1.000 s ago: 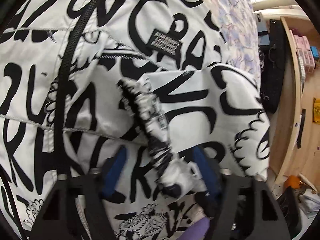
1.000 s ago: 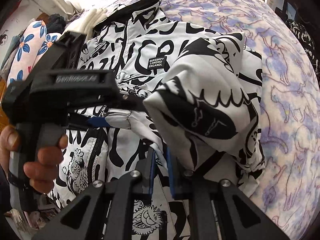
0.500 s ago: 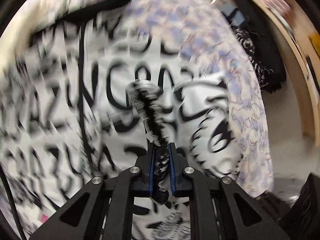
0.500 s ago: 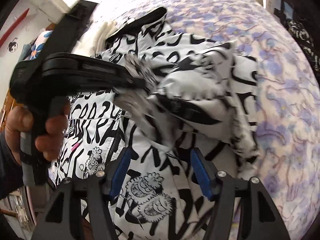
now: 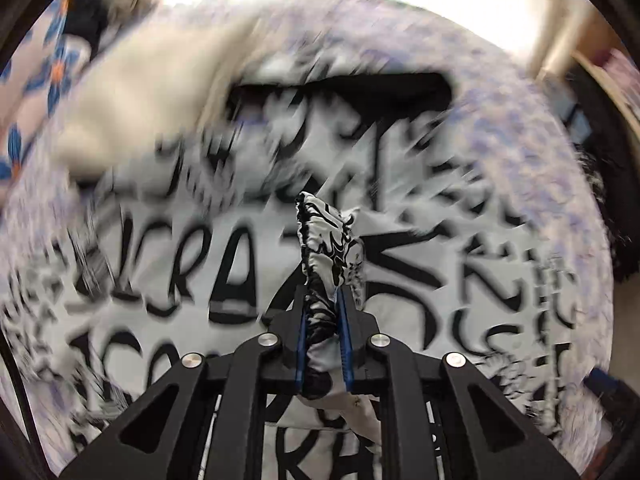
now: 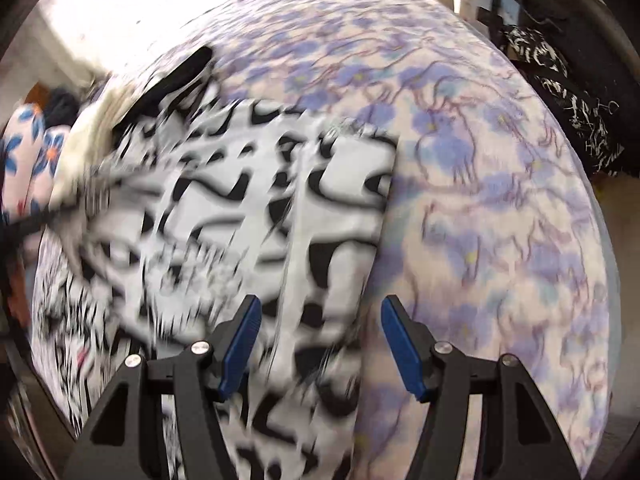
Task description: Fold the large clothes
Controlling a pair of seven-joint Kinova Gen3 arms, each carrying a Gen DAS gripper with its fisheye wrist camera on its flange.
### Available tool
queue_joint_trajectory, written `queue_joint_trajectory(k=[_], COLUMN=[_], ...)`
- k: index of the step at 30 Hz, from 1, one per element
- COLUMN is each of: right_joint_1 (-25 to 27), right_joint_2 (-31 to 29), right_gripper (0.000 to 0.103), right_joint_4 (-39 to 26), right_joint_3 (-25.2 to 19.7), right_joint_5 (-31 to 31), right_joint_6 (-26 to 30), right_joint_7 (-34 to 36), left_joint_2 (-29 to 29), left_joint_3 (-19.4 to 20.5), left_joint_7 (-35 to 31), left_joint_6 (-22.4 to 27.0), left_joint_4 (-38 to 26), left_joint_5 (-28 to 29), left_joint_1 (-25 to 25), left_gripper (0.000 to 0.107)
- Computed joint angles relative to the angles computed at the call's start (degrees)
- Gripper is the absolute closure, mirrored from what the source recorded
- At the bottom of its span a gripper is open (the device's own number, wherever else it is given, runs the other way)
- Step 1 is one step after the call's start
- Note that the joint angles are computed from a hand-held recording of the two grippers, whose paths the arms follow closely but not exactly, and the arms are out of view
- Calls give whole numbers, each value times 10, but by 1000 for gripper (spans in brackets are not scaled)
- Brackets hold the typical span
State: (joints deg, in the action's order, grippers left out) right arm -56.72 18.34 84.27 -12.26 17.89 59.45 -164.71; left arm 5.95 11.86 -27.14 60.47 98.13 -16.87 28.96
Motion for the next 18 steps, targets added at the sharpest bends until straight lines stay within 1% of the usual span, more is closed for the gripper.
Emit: queue_joint_trajectory(k=[2, 3, 4, 5, 6, 7, 9, 11, 12, 13, 14, 15, 16, 17, 18], right_joint_1=[19, 30, 40, 56, 66, 75, 85, 97, 101, 111, 116, 111, 106, 104, 92], right_joint_2=[15, 23, 30, 38, 47, 57, 75, 90, 99, 113, 119, 119, 114, 102, 85], right_gripper=[41, 41, 41, 41, 41, 41, 41, 41, 41, 44, 54, 79, 95, 96, 97], right_joint_4=[-4, -6, -9, -12, -18, -24, -40, -50, -59, -72, -76, -78, -72, -58, -37], right_joint_3=[11, 17, 20, 23, 26, 30, 35, 36, 36, 30, 29, 36, 42, 45, 58], right_joint_5=[-3, -4, -8, -18, -25, -31, -44, -60, -69, -88, -98, -98, -93, -87, -76], right_joint_6=[-13, -18, -23, -34, -39, -45, -43, -52, -46, -35, -34, -29, -33, -46, -65], right_joint_7=[6, 12, 21, 33, 43, 52, 69, 92, 103, 123, 136, 141, 141, 132, 113], left_joint_2=[9, 14, 16, 18, 21, 24, 31, 38, 43, 51, 62, 74, 80, 80, 77], left_joint_3=[-9, -13, -17, -21, -23, -26, -31, -33, -32, -30, -31, -38, -35, -31, -39], left_joint_7=[-13, -19, -27, -35, -37, -40, -42, -59, -75, -88, -91, -89, -85, -79, -70], left_joint_6=[-20, -26, -40, -51, -55, -65, -76, -91, -94, -90, -77, -57, -46, -45, -48], left_joint_4=[26, 34, 45, 52, 53, 58, 61, 58, 53, 43, 28, 9, -4, -8, -10], left_joint_5=[34, 47, 61, 71, 75, 79, 78, 87, 95, 95, 86, 67, 46, 32, 17], left_joint_1=[-18, -26, -34, -42, -46, -50, -55, -63, -67, -69, -59, -40, -31, -27, -14], left_gripper=[89, 83, 79, 78, 73, 64, 54, 54, 56, 69, 77, 82, 88, 89, 90])
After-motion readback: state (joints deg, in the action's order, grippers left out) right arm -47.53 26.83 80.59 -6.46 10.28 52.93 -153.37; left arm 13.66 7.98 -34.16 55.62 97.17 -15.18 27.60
